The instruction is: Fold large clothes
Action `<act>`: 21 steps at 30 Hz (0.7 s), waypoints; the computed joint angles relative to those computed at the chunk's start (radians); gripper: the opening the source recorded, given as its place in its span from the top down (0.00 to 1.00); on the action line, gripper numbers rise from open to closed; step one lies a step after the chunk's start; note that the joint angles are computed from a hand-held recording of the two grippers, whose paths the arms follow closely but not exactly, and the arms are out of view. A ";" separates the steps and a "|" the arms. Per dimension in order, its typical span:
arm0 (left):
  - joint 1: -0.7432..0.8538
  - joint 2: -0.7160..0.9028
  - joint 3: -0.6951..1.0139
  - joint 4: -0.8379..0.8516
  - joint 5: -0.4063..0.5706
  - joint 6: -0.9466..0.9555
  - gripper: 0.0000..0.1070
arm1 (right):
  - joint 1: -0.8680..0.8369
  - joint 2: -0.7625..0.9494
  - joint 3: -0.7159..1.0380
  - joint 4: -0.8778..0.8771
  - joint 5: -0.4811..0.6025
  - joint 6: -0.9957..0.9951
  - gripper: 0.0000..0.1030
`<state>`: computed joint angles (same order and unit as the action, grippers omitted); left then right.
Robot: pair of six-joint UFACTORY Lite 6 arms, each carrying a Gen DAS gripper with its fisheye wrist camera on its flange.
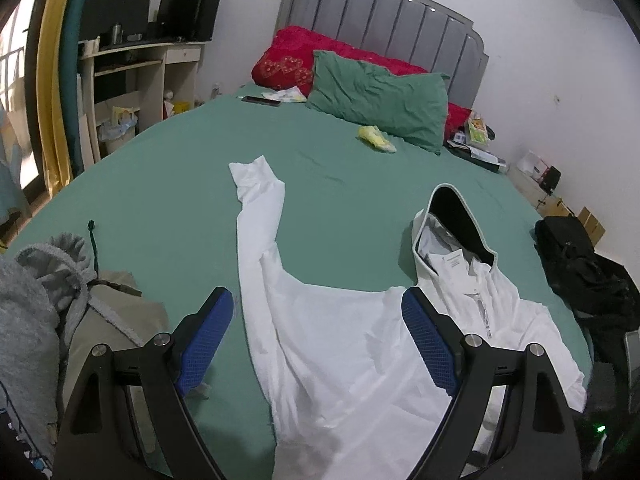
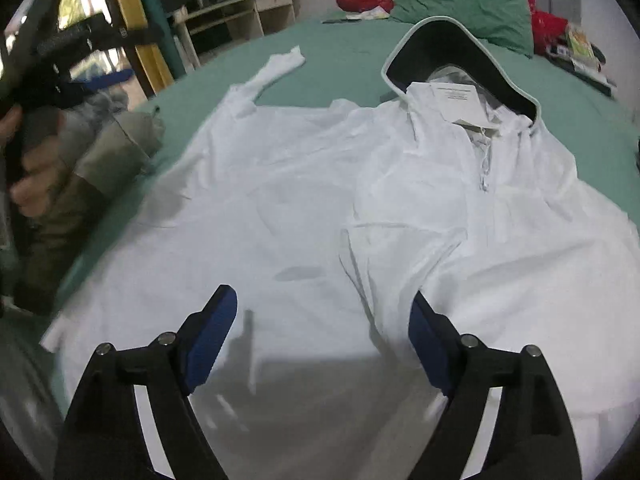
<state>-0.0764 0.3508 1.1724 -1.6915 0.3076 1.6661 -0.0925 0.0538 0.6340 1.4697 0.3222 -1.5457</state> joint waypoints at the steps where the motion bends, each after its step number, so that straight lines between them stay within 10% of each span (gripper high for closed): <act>1: 0.006 0.003 0.000 0.007 0.007 -0.001 0.17 | -0.016 -0.029 -0.001 -0.065 -0.005 0.076 0.19; 6: 0.017 -0.005 -0.016 0.027 0.018 -0.004 0.17 | -0.186 -0.108 0.058 -0.006 0.087 0.095 0.19; 10: 0.026 -0.016 -0.020 0.069 0.031 -0.039 0.17 | -0.264 0.218 0.292 -0.008 0.194 0.246 0.22; 17: 0.042 -0.008 0.005 0.177 0.045 -0.137 0.17 | -0.177 0.450 0.451 -0.012 0.223 0.336 0.94; 21: 0.062 0.001 0.038 0.249 0.035 -0.200 0.17 | 0.038 0.254 0.370 0.031 -0.019 0.214 0.99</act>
<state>-0.0146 0.3522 1.2106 -1.4424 0.3425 1.4666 -0.0542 0.3081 1.0040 1.5009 0.3030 -1.3319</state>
